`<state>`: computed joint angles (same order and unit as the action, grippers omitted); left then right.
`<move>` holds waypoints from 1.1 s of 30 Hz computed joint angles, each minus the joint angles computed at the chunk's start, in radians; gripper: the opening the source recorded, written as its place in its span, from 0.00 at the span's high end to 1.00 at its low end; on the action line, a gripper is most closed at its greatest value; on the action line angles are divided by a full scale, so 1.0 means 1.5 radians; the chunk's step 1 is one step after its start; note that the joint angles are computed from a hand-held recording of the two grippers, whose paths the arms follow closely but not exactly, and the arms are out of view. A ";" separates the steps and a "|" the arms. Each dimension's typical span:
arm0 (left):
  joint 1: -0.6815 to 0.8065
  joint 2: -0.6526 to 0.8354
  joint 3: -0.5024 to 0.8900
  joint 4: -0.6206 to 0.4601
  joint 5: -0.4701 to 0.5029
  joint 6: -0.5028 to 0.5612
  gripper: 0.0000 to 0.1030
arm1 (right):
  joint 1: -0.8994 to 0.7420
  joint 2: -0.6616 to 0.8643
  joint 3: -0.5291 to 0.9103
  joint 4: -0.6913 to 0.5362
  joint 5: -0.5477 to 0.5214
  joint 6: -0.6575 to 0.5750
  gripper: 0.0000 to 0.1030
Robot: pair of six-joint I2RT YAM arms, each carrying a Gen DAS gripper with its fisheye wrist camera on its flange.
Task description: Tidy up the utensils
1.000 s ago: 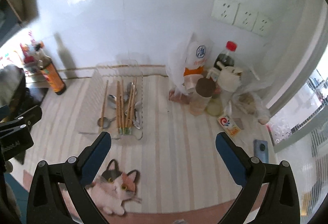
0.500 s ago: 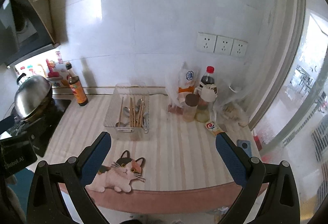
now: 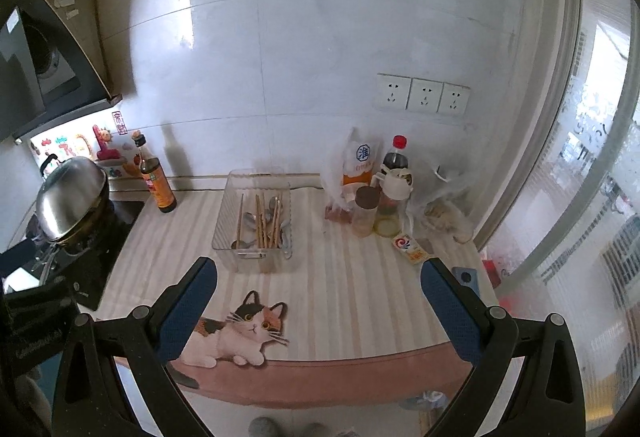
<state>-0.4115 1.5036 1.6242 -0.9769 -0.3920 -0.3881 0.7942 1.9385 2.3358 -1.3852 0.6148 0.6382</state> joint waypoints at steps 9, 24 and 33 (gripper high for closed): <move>0.010 0.034 0.040 -0.012 0.003 0.005 0.00 | -0.027 0.052 0.077 -0.033 -0.034 -0.020 0.00; 0.016 0.056 0.051 -0.015 0.005 -0.010 0.00 | -0.044 0.069 0.090 -0.029 -0.055 -0.043 0.00; 0.017 0.056 0.043 -0.006 0.008 -0.007 0.00 | -0.055 0.080 0.097 -0.025 -0.068 -0.054 0.00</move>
